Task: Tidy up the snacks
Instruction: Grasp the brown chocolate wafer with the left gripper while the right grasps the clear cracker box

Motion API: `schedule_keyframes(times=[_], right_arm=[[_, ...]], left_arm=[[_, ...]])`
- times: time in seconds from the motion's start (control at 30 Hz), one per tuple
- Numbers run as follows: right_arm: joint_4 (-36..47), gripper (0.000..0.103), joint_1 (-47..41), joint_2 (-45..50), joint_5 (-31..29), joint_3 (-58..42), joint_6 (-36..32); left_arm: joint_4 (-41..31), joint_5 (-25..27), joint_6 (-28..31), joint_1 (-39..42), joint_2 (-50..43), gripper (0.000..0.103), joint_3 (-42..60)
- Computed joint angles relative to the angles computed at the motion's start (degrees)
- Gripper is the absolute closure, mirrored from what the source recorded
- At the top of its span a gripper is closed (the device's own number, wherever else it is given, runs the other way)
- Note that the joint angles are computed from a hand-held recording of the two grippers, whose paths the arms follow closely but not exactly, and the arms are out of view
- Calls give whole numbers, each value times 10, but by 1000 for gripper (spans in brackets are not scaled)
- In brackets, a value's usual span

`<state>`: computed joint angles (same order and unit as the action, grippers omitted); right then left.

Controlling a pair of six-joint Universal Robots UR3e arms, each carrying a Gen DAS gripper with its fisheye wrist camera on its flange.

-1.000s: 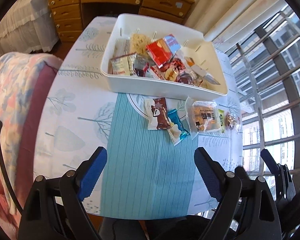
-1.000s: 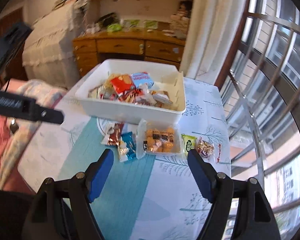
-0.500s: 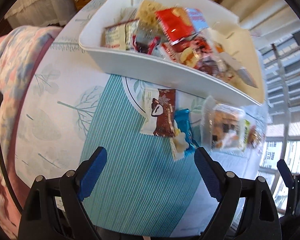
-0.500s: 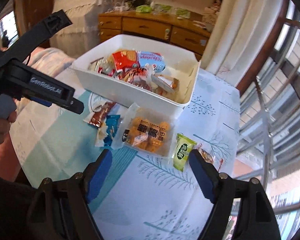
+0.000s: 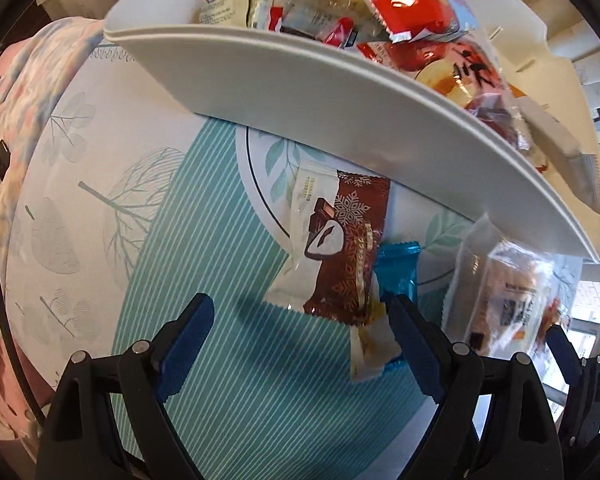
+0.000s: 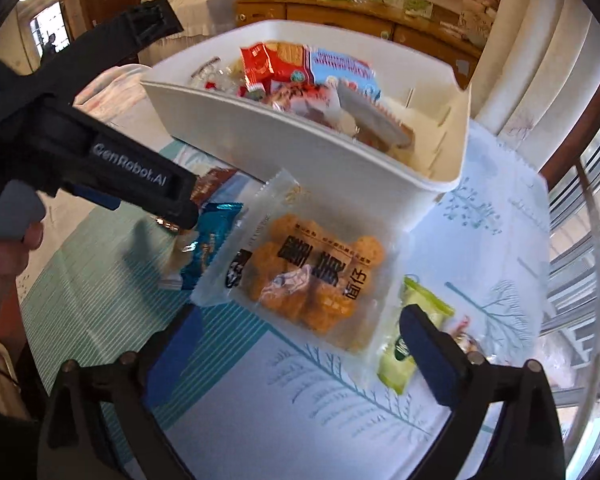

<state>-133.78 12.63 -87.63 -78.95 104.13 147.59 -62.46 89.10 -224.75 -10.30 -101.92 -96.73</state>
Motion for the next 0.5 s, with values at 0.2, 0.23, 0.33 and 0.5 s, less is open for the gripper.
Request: schedule_keyframes(times=[0.2,0.23,0.33,0.5], right_arm=[[-29,0,6,40,-6,-8,27],[-29,0,6,44,-2,-9,29],[-39,0,5,50,5,-7,33],[-32,0,-1,62,28,-16,45]], left_arm=[[36,13,-13,1,-18,15,-3],[36,14,-11,3,-22,15,1],[31,19,-12,6,-41,15,23],[19,23,-11,12,-65,25,48]])
